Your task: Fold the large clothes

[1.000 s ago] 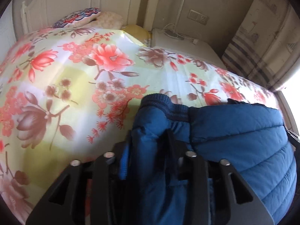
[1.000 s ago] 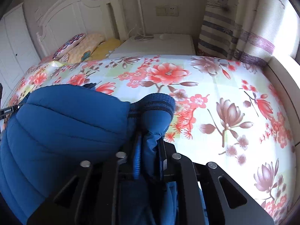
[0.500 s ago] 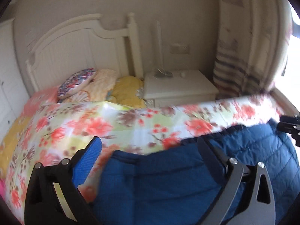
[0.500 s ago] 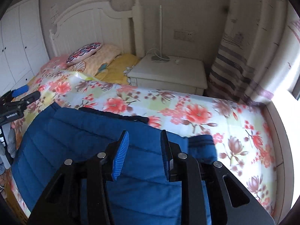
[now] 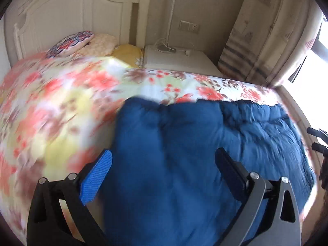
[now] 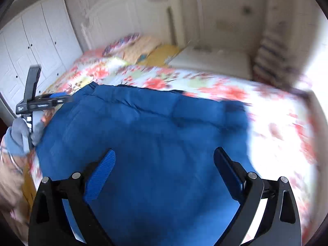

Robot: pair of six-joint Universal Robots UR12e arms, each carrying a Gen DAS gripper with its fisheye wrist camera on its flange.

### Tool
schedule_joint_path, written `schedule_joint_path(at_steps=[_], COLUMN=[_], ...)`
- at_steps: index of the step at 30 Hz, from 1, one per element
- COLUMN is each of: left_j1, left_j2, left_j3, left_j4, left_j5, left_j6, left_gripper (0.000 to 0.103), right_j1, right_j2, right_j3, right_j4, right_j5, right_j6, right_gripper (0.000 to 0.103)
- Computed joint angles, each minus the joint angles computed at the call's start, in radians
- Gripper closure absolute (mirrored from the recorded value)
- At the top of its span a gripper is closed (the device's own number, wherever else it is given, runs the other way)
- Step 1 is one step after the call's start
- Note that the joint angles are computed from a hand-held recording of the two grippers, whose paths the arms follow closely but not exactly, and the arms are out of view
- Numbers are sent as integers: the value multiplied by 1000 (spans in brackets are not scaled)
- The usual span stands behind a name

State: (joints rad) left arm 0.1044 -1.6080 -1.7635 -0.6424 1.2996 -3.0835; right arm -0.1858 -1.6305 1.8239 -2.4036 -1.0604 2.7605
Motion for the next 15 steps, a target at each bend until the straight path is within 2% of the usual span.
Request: schedule_joint_path(at_steps=[2,3,5,7,9,10,11,12,13,15], left_j1=[61,98,138,161,183,182,178,170,158,141], left_j2=[70,113,159,194,209,206,199,192,181,169], left_j3=[-79,-130,-190,-246,-285,-289,-290,-286,-277,-262], left_j4=[-10,-20,-31,-19,-1,7,17,17,13,-14], left_j5=[-76,-120,-163,-177,-240,-257,-270,-282,-285,-287], left_j6=[9,18,32,48,36,22,9,4,-4,-39], left_gripper=[3,3,3,3,3,3,3,4,9,24], right_j1=[-75,-124,-180,-212,-217,-205,-187,-176,-163,-152], right_j2=[-83,-131,-186,-214,-222,-218,-209,-205,-197,-192], right_j3=[94,151,223,264,288,289,283,280,273,274], right_j4=[-15,-8,11,44,41,35,33,43,58,62], right_j5=[46,95,141,195,237,232,214,206,196,186], right_j6=[-20,-46,-81,-104,-108,-119,-136,-152,-163,-150], right_gripper=[10,10,10,10,10,12,20,33,36,48])
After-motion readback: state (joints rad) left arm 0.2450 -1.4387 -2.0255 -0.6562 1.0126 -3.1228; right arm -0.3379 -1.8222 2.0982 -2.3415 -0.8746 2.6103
